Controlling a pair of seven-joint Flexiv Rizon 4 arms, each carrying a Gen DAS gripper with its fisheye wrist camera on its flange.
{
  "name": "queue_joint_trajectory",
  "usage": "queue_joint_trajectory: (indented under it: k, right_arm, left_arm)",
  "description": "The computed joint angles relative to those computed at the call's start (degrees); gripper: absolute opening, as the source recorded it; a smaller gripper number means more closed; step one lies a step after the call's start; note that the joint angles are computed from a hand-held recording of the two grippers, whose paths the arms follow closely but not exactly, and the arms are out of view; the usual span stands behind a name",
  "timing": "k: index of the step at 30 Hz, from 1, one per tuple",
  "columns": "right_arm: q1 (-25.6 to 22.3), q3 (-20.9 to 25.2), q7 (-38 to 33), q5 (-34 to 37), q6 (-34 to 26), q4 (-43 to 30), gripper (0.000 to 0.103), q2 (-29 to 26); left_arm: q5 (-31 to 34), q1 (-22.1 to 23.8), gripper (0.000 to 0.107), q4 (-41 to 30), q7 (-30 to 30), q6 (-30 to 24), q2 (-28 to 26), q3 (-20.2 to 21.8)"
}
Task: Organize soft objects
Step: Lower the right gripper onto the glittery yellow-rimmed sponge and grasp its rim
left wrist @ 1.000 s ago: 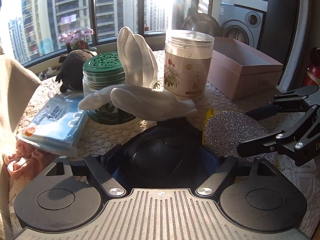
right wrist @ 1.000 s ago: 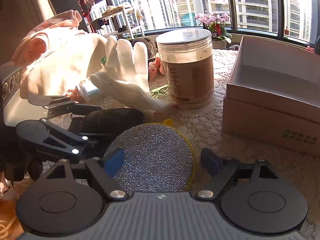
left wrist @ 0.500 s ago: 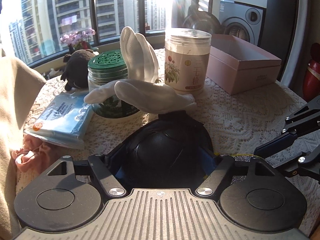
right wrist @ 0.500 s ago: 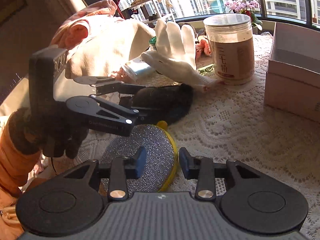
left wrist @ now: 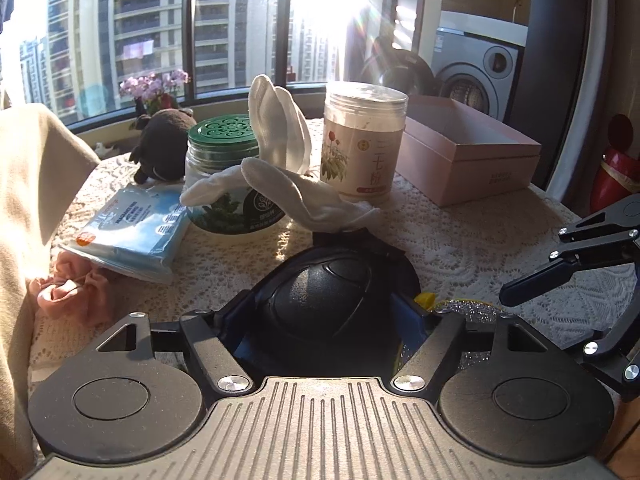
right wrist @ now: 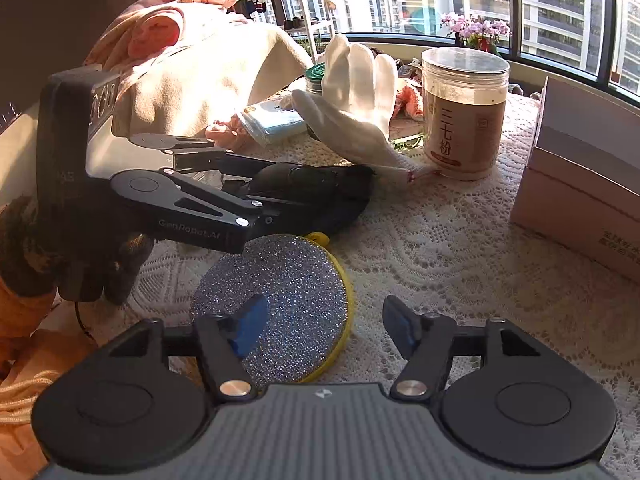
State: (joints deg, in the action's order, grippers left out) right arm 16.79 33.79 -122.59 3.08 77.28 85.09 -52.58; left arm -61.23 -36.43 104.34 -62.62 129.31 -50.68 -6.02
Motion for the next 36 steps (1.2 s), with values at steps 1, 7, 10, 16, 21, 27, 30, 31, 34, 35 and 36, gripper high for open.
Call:
queue_joint_trajectory:
  k: [1,7,10,16,21,27,30,31,34,35,36]
  right_arm:
    - [0.15,-0.11,-0.25,-0.23,-0.07,0.10,0.065,0.06]
    - [-0.78,0.56,-0.97,0.28,0.24,-0.06,0.069,-0.22]
    - [-0.61,-0.30,0.03,0.98,2.54,0.35,0.070,-0.16]
    - [5.15,-9.76,8.29,-1.92,9.61,2.97,0.055,1.89]
    - [-4.32,1.21,6.96,-3.93,2.29,2.56,0.054,0.85]
    - [-9.96,8.27,0.84,1.08,-11.68,1.51,0.054,0.87]
    - [-8.64,7.53,-0.21,3.13,-13.13,1.87,0.058,1.75]
    - [-8.31,7.58,-0.17,4.18,-13.94,1.34,0.058,1.75]
    - [-7.29,7.13,0.87,7.53,-16.33,-0.63,0.057,1.60]
    - [-7.30,7.15,0.34,8.73,-16.09,-0.95,0.055,1.58]
    - [-7.44,7.25,-0.22,10.02,-15.80,-1.16,0.050,1.63]
  left_arm:
    - [-0.26,-0.47,0.079,0.59,0.02,0.69,0.37,0.11]
    - [-3.80,-3.12,0.079,4.13,3.89,4.56,3.17,-1.07]
    - [-5.72,-3.88,0.079,5.69,5.55,6.88,3.99,-2.48]
    - [-4.13,-2.53,0.079,9.91,2.94,10.69,6.72,-4.11]
    - [-4.19,-2.32,0.079,9.49,7.50,5.60,7.90,-4.73]
    - [-12.07,-3.82,0.079,7.50,14.27,4.05,6.69,-6.14]
    - [-12.58,-3.62,0.079,6.98,15.48,3.14,5.93,-7.04]
    - [-12.42,-3.62,0.079,6.84,15.25,3.15,5.66,-7.13]
    - [-9.28,-2.84,0.079,8.31,11.19,3.00,5.86,-6.95]
    - [-8.45,-2.76,0.079,8.79,9.89,2.84,5.97,-6.72]
    - [-7.48,-2.65,0.079,9.26,8.55,2.63,6.07,-6.44]
